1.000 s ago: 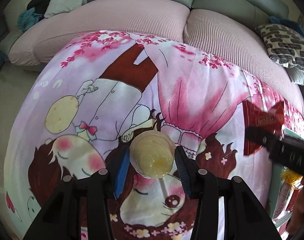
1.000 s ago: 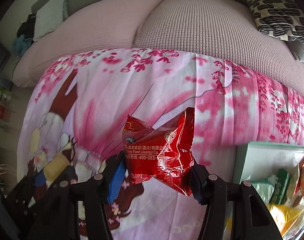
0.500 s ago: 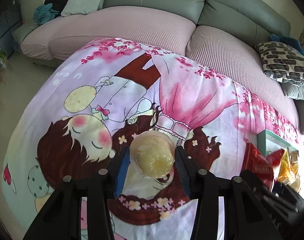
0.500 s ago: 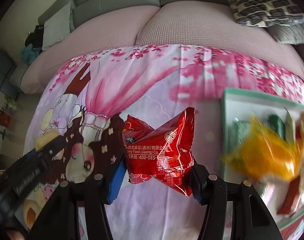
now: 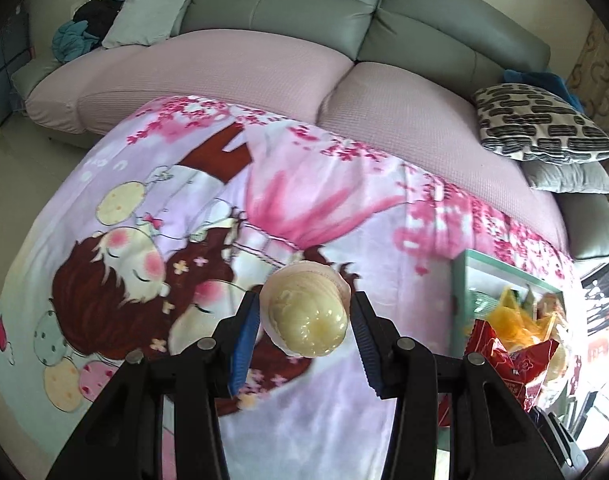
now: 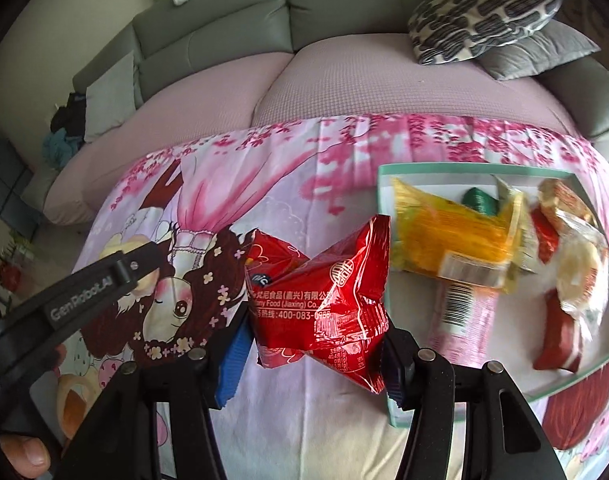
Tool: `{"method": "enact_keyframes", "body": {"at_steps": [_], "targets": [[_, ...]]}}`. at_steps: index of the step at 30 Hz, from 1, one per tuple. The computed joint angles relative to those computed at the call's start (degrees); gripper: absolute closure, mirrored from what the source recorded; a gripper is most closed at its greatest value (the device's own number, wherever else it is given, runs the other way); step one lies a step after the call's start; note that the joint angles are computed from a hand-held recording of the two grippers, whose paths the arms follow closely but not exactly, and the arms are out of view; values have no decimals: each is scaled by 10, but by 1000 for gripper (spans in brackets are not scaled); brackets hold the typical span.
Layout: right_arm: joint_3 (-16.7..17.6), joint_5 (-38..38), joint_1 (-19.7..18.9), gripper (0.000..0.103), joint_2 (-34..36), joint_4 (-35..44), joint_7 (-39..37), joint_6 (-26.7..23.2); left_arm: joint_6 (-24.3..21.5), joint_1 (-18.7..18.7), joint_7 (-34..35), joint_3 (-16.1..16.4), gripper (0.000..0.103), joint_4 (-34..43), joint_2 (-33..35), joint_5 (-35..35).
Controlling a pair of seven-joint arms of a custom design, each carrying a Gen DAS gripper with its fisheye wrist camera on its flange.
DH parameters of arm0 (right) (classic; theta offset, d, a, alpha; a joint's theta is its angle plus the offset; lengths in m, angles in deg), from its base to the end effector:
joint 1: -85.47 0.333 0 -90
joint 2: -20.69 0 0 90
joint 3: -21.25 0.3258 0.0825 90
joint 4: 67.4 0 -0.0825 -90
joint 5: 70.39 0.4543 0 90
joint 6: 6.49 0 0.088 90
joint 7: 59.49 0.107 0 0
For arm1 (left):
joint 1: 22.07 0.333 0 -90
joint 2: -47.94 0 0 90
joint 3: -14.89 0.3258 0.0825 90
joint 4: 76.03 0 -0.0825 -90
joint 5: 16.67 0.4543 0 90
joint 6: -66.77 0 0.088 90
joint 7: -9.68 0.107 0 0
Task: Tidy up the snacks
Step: 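Carry the jelly cup and red pack over the teal tray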
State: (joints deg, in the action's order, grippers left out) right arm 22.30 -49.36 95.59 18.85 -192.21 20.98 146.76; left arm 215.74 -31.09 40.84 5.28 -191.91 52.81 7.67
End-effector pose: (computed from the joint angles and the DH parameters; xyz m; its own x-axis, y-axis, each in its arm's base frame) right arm 0.6171 0.1108 0.4335 0.1347 -0.9659 -0.2211 -0.8672 -0.0069 -0.4980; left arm 0.6324 -0.2200 0.4359 0.3336 -0.9259 0.1770 -0.7760 -0.3763 -0.5061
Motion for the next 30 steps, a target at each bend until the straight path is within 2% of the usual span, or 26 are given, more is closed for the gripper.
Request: {"method": "enact_keyframes", "body": {"at_steps": [4,10,21,30], "targets": [[-10,10,-10,43,-20,-18,1,2,0,-12,-11,-5,55,10,5,26],[-22,5,-30,43,-32,-33,13,8,-9,-28,3,-13,55,31,25,30],[-41,12,-66,43,-25,-45,18,7,-7,-66,111,-32,55,98,95,-6],[-46,23,-81,43,-13,-44,6,2,-19,-88,152,-29,55,133,136,-24]]}}
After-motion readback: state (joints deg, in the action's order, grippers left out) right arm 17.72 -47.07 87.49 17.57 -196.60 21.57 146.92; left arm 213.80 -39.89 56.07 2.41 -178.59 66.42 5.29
